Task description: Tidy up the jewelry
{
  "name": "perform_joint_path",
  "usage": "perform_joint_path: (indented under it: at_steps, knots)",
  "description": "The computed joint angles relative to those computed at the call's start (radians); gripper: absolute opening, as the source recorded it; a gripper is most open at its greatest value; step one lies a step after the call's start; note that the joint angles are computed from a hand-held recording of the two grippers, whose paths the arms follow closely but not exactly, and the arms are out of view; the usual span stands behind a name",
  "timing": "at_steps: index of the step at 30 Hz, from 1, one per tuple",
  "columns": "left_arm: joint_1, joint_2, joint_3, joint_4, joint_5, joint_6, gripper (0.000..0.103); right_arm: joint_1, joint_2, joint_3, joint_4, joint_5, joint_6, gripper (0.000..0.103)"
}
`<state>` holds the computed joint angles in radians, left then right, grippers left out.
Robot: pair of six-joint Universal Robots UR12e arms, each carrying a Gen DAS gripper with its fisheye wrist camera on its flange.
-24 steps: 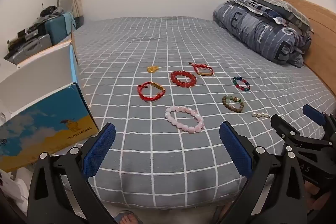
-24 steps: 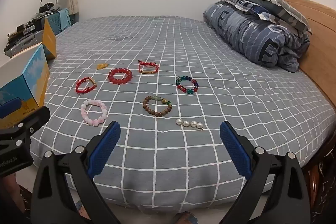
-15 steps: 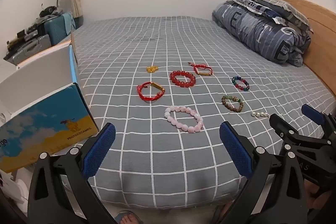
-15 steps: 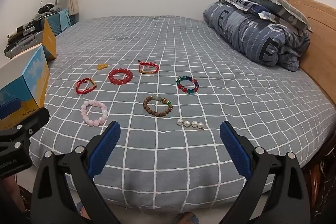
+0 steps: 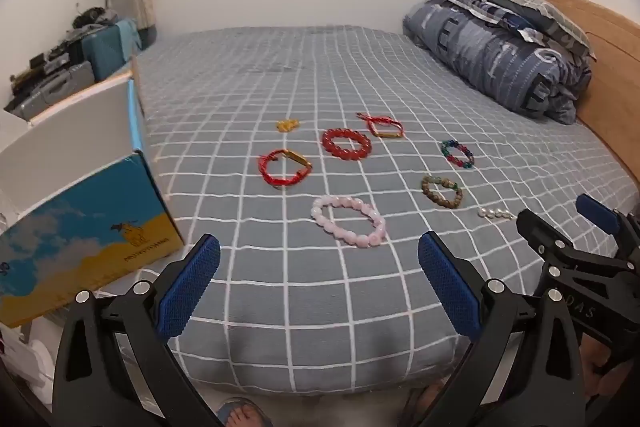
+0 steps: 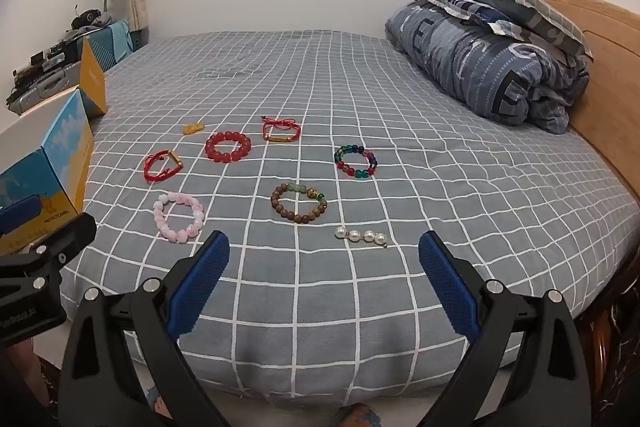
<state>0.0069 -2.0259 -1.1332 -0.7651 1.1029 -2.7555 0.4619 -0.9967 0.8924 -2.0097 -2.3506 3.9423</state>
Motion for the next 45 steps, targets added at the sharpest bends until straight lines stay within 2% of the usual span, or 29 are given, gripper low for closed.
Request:
perform_joint_path:
  at_steps: [2,7,13,45]
  knots:
    - [0.0,-0.006,0.013,-0.025,-0.001,0.003,0.098,0.0,0.0,-0.001,0.0,0.0,-0.001,0.092]
    - [-0.003,0.003,-0.009,0.027,0.027,-0.007,0.097,0.0,0.001,-0.001,0.001,-0.002,-0.002,0.092]
    - [-0.002,0.008,-0.019,0.035,0.023,-0.007,0.097,0.0,0.001,-0.001,0.001,-0.001,-0.002,0.092]
    - [-0.005,-0.008,0.009,0.025,0.03,-0.007,0.097,-0.005,0.004,-0.003,-0.007,0.003,-0.006,0.092]
